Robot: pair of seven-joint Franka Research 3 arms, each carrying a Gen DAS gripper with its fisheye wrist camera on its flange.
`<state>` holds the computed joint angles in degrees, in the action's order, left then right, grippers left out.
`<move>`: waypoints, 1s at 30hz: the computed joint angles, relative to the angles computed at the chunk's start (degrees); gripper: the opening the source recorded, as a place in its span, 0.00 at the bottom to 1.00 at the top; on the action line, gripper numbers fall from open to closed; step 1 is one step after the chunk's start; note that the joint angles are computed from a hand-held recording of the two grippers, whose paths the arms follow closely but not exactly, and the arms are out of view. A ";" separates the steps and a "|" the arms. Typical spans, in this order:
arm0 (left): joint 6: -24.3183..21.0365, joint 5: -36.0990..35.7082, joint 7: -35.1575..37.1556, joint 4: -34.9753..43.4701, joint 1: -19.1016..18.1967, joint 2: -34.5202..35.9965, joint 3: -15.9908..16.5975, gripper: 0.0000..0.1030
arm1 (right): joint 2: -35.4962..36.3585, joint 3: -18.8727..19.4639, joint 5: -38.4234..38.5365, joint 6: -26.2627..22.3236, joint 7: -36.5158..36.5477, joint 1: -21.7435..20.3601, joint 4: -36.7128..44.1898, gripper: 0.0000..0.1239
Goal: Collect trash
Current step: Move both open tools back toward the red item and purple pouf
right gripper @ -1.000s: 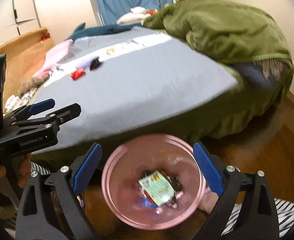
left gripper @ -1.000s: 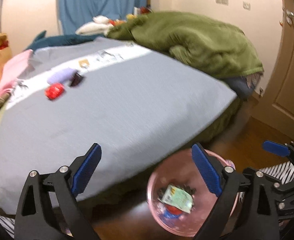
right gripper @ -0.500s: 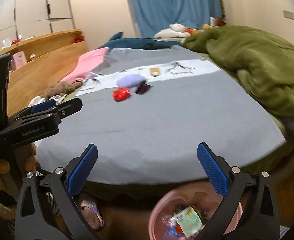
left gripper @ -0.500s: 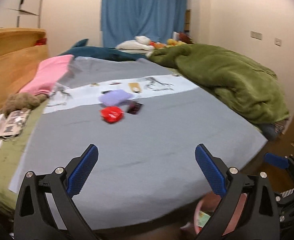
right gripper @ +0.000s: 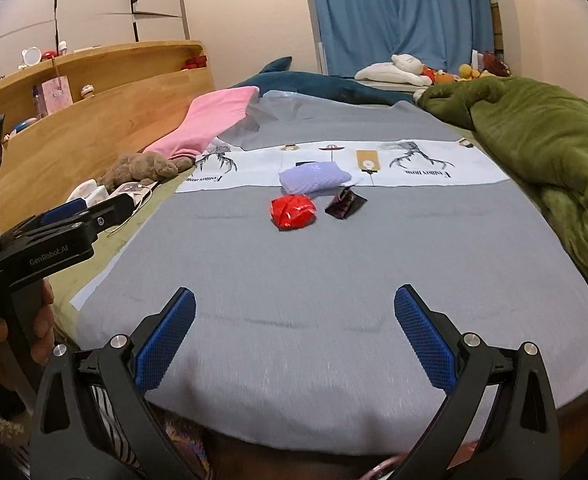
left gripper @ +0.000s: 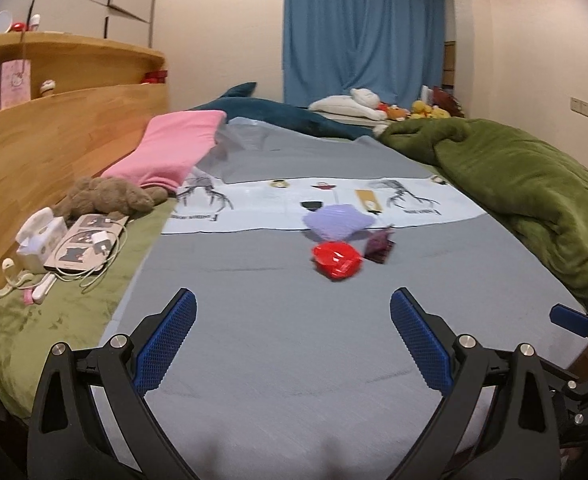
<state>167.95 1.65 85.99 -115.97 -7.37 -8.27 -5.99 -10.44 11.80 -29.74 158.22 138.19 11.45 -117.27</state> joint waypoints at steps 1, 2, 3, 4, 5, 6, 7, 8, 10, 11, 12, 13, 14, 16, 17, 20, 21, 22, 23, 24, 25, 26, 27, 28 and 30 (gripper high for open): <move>0.07 1.07 -0.98 0.94 0.63 1.03 -0.19 0.92 | 1.11 -0.06 -0.06 -0.01 -0.42 -0.04 1.04 0.79; 0.13 1.22 -1.08 1.68 0.87 1.87 -0.11 0.92 | 2.28 -0.02 -0.60 -0.25 -0.26 -0.01 2.23 0.79; 0.16 1.53 -1.49 2.56 1.24 2.85 -0.13 0.92 | 3.30 -0.26 -1.00 -0.38 -0.25 0.21 3.21 0.79; 0.16 1.84 -1.90 3.39 1.58 3.73 -0.23 0.92 | 4.61 -0.71 -0.84 -0.50 -0.75 0.67 4.37 0.79; 0.25 2.06 -2.23 4.18 1.90 4.61 -0.32 0.92 | 5.73 -1.25 -0.30 -0.59 -1.49 1.32 5.31 0.79; 0.31 2.39 -2.66 5.20 2.24 5.69 -0.45 0.92 | 6.50 -1.79 -0.22 -0.51 -1.79 1.92 5.81 0.79; 0.43 2.71 -2.98 5.97 2.56 6.57 -0.58 0.92 | 7.50 -2.24 -0.64 -0.62 -1.78 2.45 6.57 0.79; 0.54 3.46 -3.71 6.78 2.89 7.47 -0.77 0.92 | 8.56 -2.71 -0.88 -0.94 -1.89 3.08 7.57 0.79; 0.40 4.69 -4.60 8.82 3.44 9.61 -1.09 0.92 | 10.66 -3.93 -1.01 -1.24 -2.43 4.31 9.39 0.79; 0.21 5.31 -4.93 9.59 3.65 10.29 -1.24 0.92 | 11.36 -4.58 -1.26 -1.20 -2.36 4.91 10.04 0.79; -0.16 6.58 -5.66 11.27 3.83 11.73 -1.23 0.92 | 12.38 -5.25 -1.74 -1.07 -2.21 5.42 11.06 0.79; -0.33 7.54 -6.28 12.66 3.97 12.93 -1.27 0.92 | 13.16 -5.89 -1.95 -1.21 -2.26 5.95 12.00 0.79; -0.37 8.08 -6.65 13.65 4.13 13.81 -1.37 0.92 | 14.22 -6.56 -2.16 -1.13 -2.41 6.40 13.15 0.79; -1.08 9.07 -7.88 16.99 4.26 16.56 -1.44 0.92 | 16.47 -7.99 -2.71 -0.93 -2.79 7.28 15.61 0.79; -1.62 9.25 -8.32 18.37 4.34 17.63 -1.56 0.92 | 17.45 -8.69 -2.61 -1.03 -3.21 7.71 16.71 0.79; -4.02 9.80 -9.74 23.89 4.21 21.94 -1.81 0.92 | 21.12 -10.77 -1.03 -1.54 -5.05 8.65 20.91 0.79; -4.39 9.86 -9.87 25.22 4.21 23.05 -1.98 0.92 | 22.42 -11.43 -0.17 -1.85 -5.72 8.87 22.48 0.79; -4.80 9.95 -9.96 26.77 4.13 24.29 -2.14 0.92 | 24.18 -12.12 1.05 -2.06 -6.30 8.91 24.54 0.79; -5.22 9.88 -9.87 28.46 4.09 25.65 -2.38 0.92 | 25.48 -13.00 1.65 -2.08 -6.36 9.24 26.03 0.79; -5.78 9.67 -9.66 30.71 4.01 27.45 -2.70 0.92 | 27.15 -13.96 2.15 -2.07 -6.26 9.51 27.98 0.79; -6.26 9.40 -9.39 33.05 3.91 29.31 -3.03 0.92 | 28.72 -14.94 2.46 -2.03 -6.11 9.89 29.80 0.79; -6.73 9.20 -9.15 34.89 3.81 30.73 -3.27 0.92 | 30.59 -16.13 2.50 -1.97 -5.60 10.33 32.02 0.79; -7.79 9.44 -9.35 38.08 3.19 33.08 -3.16 0.92 | 32.30 -17.11 2.82 -1.84 -5.32 10.66 34.04 0.79; -9.05 10.32 -10.25 41.57 2.06 35.59 -2.45 0.92 | 34.14 -17.76 3.71 -1.83 -5.61 10.67 36.21 0.79; -10.88 10.79 -10.35 47.59 0.92 40.15 -2.40 0.92 | 39.26 -19.06 5.85 -4.00 -6.68 10.61 42.89 0.79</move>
<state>157.07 12.44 75.64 -68.38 -6.45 31.88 -8.38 28.82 -7.26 -23.88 154.22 131.51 22.06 -74.39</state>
